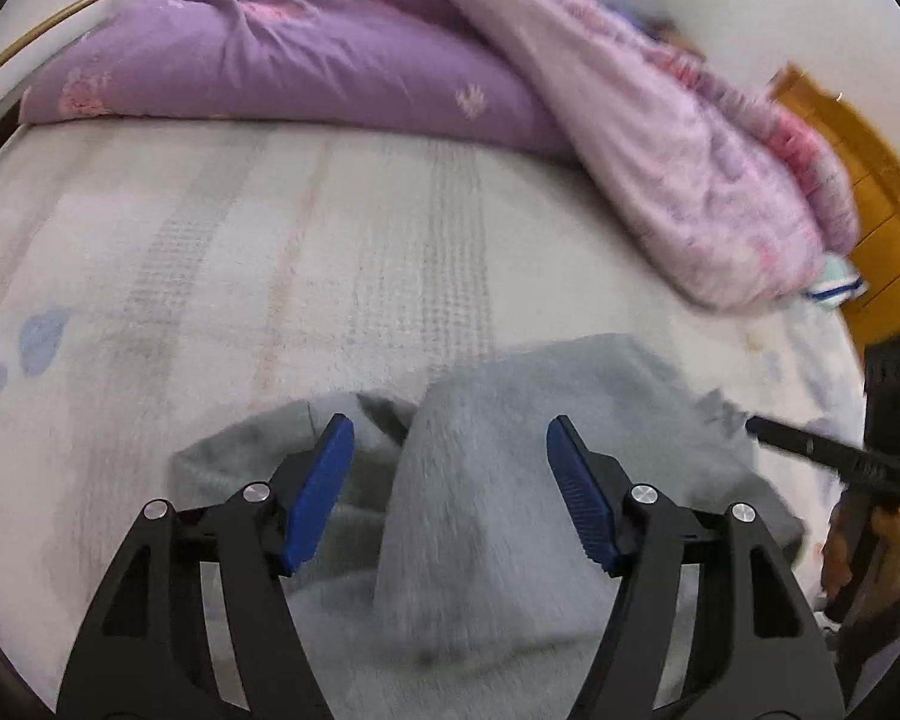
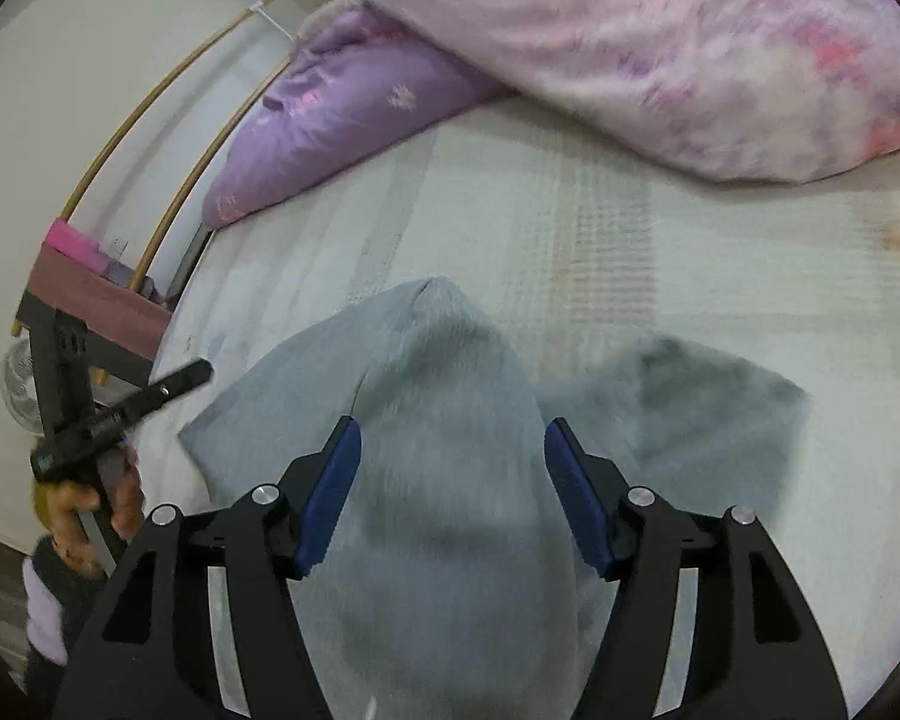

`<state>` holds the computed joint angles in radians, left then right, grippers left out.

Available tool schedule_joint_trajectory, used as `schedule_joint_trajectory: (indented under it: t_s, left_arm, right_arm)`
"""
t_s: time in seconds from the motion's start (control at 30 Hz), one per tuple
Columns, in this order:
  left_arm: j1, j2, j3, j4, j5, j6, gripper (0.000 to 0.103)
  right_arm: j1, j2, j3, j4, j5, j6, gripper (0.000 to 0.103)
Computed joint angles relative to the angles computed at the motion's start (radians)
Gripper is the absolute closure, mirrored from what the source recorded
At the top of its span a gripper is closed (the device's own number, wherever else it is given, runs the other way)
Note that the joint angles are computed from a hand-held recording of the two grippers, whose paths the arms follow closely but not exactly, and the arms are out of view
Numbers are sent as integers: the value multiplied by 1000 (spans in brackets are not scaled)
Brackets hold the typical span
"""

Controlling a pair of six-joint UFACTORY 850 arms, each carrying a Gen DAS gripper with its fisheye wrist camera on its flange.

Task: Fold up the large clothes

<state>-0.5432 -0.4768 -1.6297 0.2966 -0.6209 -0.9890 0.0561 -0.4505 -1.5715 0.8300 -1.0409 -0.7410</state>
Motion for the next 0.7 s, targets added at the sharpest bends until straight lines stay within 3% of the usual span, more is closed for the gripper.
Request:
schedule_joint_trajectory:
  t_s: [0.07,0.17,0.23,0.27,0.3,0.37,0.53,0.63,0.7]
  left_arm:
    - [13,-56,-53,-89,-53,100,38]
    - [21,-116,-106,-164,-122,183,64]
    - [16,-115,-97,-160,-95,191,82]
    - [7,-109,-89,-131,-78,174,88]
    - [-2,-100,-82,-88,-69,141,89]
    - [-22,-59,-39,-7,-19,79,95]
    - [-74,111,154,217,147,-152,96]
    - [-126,201,257,386,174,-323,92]
    - [-167,244,307,481,154,-410,90]
  right_arm:
    - [22,-57,-46,-17,7,24,42]
    - [31,-117,-77,7,-29,58,42]
    - [43,-135,-85,-17,-27,86,56]
    - [45,-135,-85,-13,-24,83,82]
    - [45,-127,-77,-2,-12,84,95]
    - [32,-72,-21,92,44,0,95]
    - [21,121,133,276,126,-342,95]
    - [4,259,241,343,135,-536,95]
    - [-20,348,317,367,93,-627,95]
